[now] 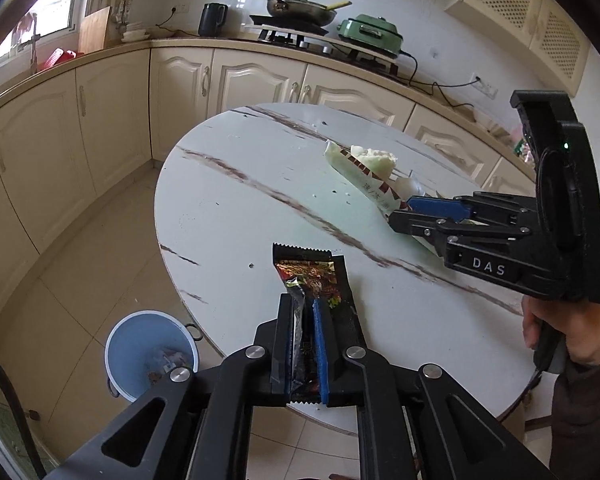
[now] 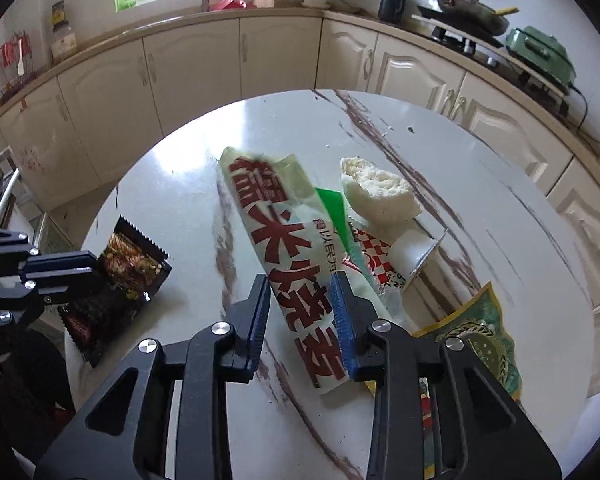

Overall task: Collect trash
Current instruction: 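Grasp a dark snack wrapper with the left gripper while the right gripper grasps a white-red bag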

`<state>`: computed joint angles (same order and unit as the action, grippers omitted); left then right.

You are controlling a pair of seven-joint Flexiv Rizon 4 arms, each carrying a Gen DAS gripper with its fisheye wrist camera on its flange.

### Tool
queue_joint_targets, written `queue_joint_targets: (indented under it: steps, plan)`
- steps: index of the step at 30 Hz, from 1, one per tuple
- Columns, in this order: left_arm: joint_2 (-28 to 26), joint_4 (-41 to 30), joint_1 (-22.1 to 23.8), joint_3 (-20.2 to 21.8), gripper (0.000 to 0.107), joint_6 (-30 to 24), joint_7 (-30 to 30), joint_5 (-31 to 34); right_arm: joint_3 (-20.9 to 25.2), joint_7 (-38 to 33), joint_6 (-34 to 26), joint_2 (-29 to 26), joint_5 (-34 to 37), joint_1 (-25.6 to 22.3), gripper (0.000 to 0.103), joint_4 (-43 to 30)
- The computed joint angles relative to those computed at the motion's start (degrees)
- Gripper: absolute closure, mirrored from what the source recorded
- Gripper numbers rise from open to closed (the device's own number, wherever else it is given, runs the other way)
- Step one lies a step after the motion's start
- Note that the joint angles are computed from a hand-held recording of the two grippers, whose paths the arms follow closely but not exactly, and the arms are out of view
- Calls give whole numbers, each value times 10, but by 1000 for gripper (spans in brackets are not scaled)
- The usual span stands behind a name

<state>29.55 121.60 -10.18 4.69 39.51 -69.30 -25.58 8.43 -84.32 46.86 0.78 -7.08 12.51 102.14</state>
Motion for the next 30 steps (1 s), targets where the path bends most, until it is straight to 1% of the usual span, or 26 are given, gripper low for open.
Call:
queue_joint_targets:
  steps: [1,2,3,4,5,6,8,10,13,15,16,18,19,20,22,23,26,28,29,30]
  plan:
    - [3,0,2,1,96,-6,-3,3,0,3,2,0,1,1,77,-2]
    - [7,-1,5,1,88,-12,-10,7,1,7,9,0,-4,1,78,0]
    - [13,1,9,0,72,-17,-20,13,1,8,-3,-3,-3,3,78,-6]
    - [16,-1,11,-5,61,-18,-30,16,1,15,5,-1,-11,2,78,-2]
    - [21,1,9,-6,43,-17,-32,18,1,15,5,-1,-4,2,78,-3]
    - [27,4,6,-10,39,-10,-34,21,0,18,8,1,4,1,78,-3]
    - [28,5,-5,-15,38,-2,-31,19,-2,23,13,4,24,-1,78,-4]
    - [23,1,-12,-20,39,-7,-32,22,-5,23,18,9,52,-5,79,-6]
    - [7,-9,-9,-34,42,-12,-46,42,-10,19,21,17,87,-11,80,-7]
    - [0,-14,-8,-40,51,-11,-52,56,-14,17,29,25,120,-16,80,-4]
    - [0,-15,-4,-47,56,-3,-54,74,-17,15,29,27,132,-19,80,-3]
    - [3,-19,1,-62,76,3,-60,111,-21,5,34,30,161,-22,80,-3]
    - [1,-20,-2,-61,76,7,-59,115,-23,-1,31,30,171,-23,79,-5]
    - [-1,-19,-7,-56,79,11,-55,113,-23,-4,29,29,173,-23,79,-7]
    - [-1,-13,-17,-44,92,22,-52,97,-22,-8,26,25,169,-23,79,-10]
    - [3,-13,-17,-43,101,26,-54,97,-22,-10,22,23,170,-23,79,-13]
    - [5,-11,-19,-30,102,24,-47,86,-16,-3,11,12,138,-20,77,-19]
    - [6,-5,-20,-26,102,26,-46,78,-12,8,4,4,112,-17,73,-21]
    - [9,-2,-21,-26,102,26,-46,75,-9,17,4,0,94,-15,72,-18]
    - [12,1,-21,-26,102,25,-47,72,-7,32,4,-5,68,-13,69,-16]
